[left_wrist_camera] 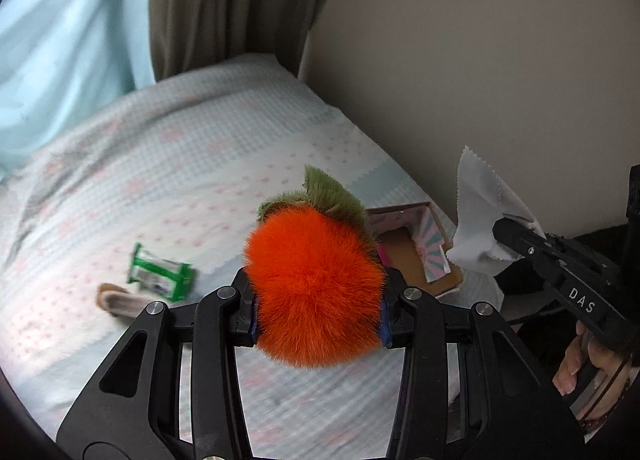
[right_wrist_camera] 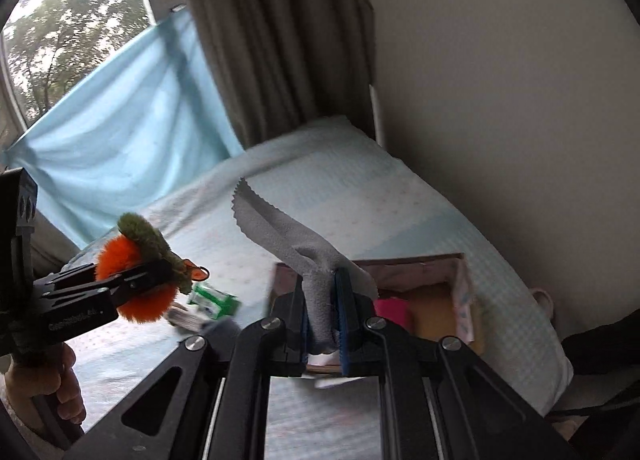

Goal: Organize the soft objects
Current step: 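Carry the pompom and grey cloth with both tools over the box, then open both tools to drop the pompom and cloth into the box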

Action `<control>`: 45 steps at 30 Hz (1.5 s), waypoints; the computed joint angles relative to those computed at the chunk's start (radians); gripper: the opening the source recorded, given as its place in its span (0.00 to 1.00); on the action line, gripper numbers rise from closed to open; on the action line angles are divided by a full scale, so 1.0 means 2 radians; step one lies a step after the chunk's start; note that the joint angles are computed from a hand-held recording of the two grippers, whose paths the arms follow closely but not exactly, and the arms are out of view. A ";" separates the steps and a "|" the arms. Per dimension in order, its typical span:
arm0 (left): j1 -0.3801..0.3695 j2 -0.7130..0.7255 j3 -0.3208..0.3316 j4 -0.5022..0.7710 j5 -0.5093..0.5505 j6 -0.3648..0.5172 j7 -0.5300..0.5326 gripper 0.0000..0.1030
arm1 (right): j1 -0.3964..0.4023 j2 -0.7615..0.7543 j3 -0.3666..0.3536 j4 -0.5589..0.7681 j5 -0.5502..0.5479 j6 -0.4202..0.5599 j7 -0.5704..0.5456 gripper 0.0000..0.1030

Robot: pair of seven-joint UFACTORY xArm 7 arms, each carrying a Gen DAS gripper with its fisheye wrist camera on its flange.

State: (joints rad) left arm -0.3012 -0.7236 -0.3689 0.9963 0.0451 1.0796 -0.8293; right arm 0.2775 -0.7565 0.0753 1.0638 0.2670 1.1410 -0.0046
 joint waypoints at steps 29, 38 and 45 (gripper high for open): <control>-0.083 0.313 0.044 0.063 0.079 -0.032 -0.046 0.94 | -0.072 0.200 -0.045 -0.035 0.043 0.017 -0.095 0.11; -0.089 0.294 0.045 0.059 0.058 -0.011 -0.018 1.00 | -0.079 0.203 -0.046 -0.034 0.062 0.016 -0.083 1.00; -0.090 0.265 0.032 0.062 0.065 0.005 -0.037 1.00 | -0.079 0.177 -0.047 -0.033 0.056 0.026 -0.082 1.00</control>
